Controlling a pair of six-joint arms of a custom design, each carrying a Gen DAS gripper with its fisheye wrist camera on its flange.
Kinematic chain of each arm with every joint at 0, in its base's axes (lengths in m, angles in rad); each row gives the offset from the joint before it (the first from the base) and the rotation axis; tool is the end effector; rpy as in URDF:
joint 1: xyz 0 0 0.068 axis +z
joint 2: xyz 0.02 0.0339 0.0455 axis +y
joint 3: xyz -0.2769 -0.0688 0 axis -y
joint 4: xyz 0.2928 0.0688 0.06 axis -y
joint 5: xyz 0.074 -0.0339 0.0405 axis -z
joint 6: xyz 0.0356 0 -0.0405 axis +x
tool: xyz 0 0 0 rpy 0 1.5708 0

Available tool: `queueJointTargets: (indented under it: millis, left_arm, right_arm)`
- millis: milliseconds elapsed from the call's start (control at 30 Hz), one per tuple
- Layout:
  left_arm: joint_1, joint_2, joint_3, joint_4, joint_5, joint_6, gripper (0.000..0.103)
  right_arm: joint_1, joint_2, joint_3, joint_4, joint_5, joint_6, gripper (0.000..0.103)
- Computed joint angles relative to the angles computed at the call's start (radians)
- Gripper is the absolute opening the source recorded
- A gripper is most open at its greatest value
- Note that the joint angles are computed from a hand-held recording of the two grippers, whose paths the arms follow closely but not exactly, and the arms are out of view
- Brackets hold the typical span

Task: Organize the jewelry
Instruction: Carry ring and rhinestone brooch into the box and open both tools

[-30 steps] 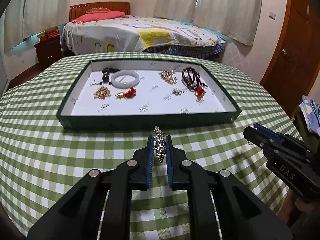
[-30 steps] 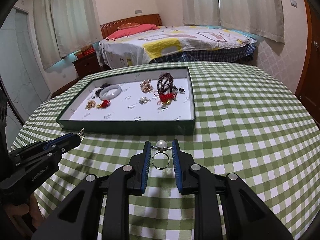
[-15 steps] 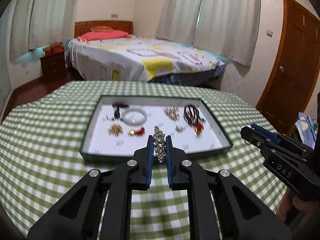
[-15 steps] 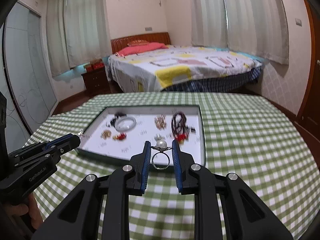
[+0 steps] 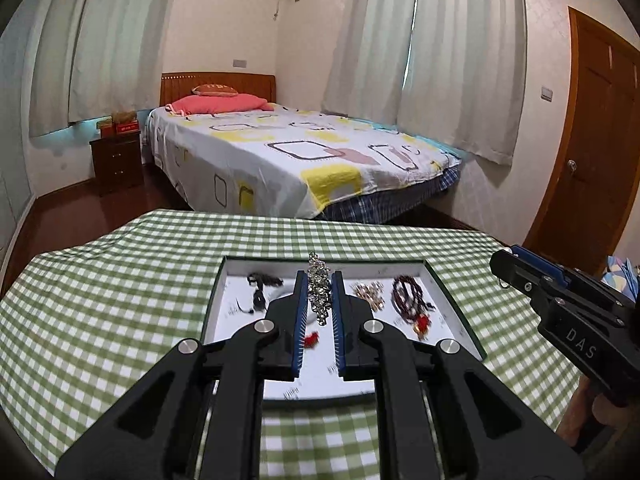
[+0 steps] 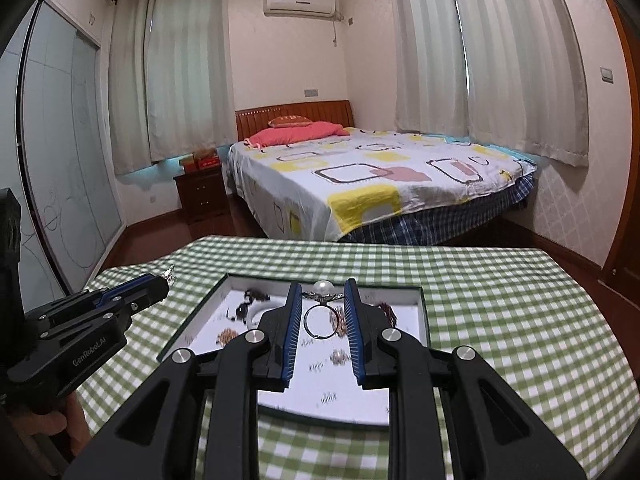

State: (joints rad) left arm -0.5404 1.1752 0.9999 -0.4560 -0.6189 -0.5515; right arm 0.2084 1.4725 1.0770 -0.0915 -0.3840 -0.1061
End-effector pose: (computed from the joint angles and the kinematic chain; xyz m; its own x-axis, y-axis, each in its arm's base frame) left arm 0.2638 -0.1342 0.3162 -0.4402 -0.2336 -0.8670 -0.2503 0.9592 -0.1313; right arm 0.3697 0.0918 0.2815 -0.4007 -0.1851 -0.8973 -0.5613 0.8236 0.0807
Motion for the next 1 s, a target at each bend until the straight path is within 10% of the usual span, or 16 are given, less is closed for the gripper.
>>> queueJointTargets:
  millis: [1000]
  left_arm:
    - [0.236, 0.341, -0.027, 0.145, 0.309, 0.015, 0.012]
  right_arm:
    - [0.062, 0.425, 0.215, -0.128, 0.120, -0.058, 0.022]
